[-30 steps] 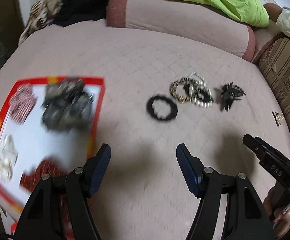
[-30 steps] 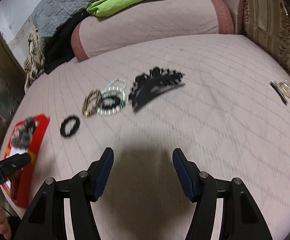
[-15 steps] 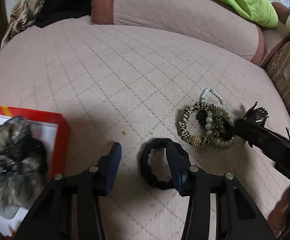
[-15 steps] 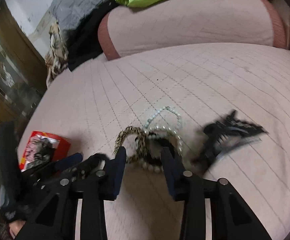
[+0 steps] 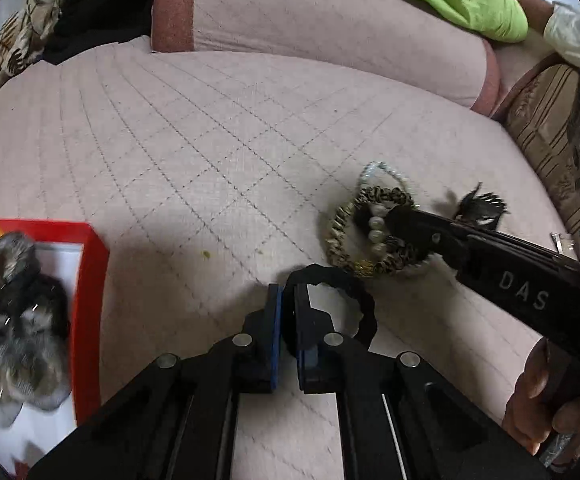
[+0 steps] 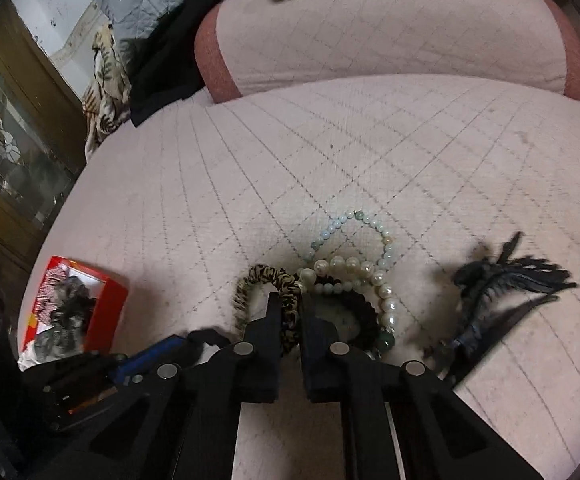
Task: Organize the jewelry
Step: 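Grasp the black hair tie with the left tool while the right tool grasps the leopard-print scrunchie, then carry the hair tie and leopard scrunchie onto the tray and open both tools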
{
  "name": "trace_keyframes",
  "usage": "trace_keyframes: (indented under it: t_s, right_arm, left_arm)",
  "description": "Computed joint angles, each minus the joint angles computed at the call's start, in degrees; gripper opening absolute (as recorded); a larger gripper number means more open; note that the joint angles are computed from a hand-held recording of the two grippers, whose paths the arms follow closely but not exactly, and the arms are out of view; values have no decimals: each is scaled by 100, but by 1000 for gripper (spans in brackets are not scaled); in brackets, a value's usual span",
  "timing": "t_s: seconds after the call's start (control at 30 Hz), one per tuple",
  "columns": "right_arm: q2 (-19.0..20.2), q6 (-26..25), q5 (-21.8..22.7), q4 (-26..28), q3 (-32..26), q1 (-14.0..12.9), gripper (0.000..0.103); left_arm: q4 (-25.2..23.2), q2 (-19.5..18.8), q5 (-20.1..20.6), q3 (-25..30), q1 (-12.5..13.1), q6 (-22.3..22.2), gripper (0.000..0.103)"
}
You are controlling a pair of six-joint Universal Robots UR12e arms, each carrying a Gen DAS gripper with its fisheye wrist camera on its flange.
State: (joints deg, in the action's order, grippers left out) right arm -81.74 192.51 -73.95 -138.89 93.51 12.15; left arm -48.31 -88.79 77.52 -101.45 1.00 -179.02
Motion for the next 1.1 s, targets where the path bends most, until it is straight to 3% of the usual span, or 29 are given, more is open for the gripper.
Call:
trace_keyframes:
  t_s: [0.23, 0.4, 0.6, 0.8, 0.93, 1.1]
  right_arm:
    - [-385, 131, -14, -99, 143, 35, 9]
    - [-588, 65, -4, -68, 147, 172, 9]
    - [-615, -87, 111, 3, 21, 493, 9]
    - [-390, -204, 356, 220, -239, 881, 9]
    - [-124, -181, 643, 403, -480, 1098, 9]
    - [310, 32, 1132, 533, -797, 1325, 9]
  left_arm:
    - [57, 559, -523, -239, 238, -112, 6]
    - [83, 998, -621, -416, 525, -213, 6]
    - [248, 1438, -84, -704, 974, -369, 6]
    - [375, 1576, 870, -956, 1400, -654, 6]
    - [227, 1476, 959, -1038, 1742, -885, 6]
    - [105, 1341, 783, -1064, 2088, -1010, 6]
